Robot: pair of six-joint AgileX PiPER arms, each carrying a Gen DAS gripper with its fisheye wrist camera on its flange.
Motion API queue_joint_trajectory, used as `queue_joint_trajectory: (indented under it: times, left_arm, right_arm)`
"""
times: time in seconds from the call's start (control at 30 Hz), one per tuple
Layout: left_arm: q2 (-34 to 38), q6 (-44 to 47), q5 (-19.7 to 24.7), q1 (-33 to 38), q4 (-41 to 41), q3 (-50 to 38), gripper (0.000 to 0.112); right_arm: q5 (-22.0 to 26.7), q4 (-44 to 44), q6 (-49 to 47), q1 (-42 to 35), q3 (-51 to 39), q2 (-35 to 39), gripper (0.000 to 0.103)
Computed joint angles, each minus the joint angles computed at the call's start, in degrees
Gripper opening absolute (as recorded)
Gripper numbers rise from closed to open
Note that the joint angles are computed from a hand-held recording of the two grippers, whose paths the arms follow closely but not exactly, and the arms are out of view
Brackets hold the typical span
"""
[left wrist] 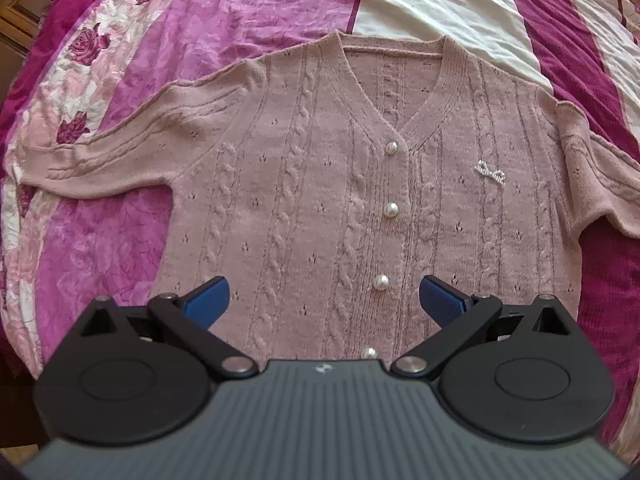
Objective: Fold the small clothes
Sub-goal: 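Lift the sleeve with the right gripper and carry it across the cardigan front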
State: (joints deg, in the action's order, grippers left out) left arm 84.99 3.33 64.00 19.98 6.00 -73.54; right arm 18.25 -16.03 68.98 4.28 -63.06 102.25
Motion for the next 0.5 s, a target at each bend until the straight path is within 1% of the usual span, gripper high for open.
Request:
queue_joint_trajectory:
  times: [0.1, 0.23, 0.43, 0.5]
  left_arm:
    - [0.6, 0.6, -0.3, 0.4, -0.9, -0.9, 0.103]
    - [1.1, 1.8, -0.8, 1.3, -2.6, -1.5, 0.103]
    - [1.7, 4.5, -0.7, 3.5, -4.8, -2.2, 0.103]
    - [1.9, 5.6, -0.7, 4.5, -5.5, -2.6, 0.103]
  right_arm:
    - [-0.1, -3.2, 3.1, 0.2, 1.3, -3.5, 0.015]
    - [1.2, -11.1, 9.4, 1.8, 2.7, -8.3, 0.015]
    - [1.2, -11.7, 8.5, 4.4, 4.2, -15.5, 0.014]
    - [2.1, -14.0, 11.0, 6.4, 3.6, -17.0, 0.014]
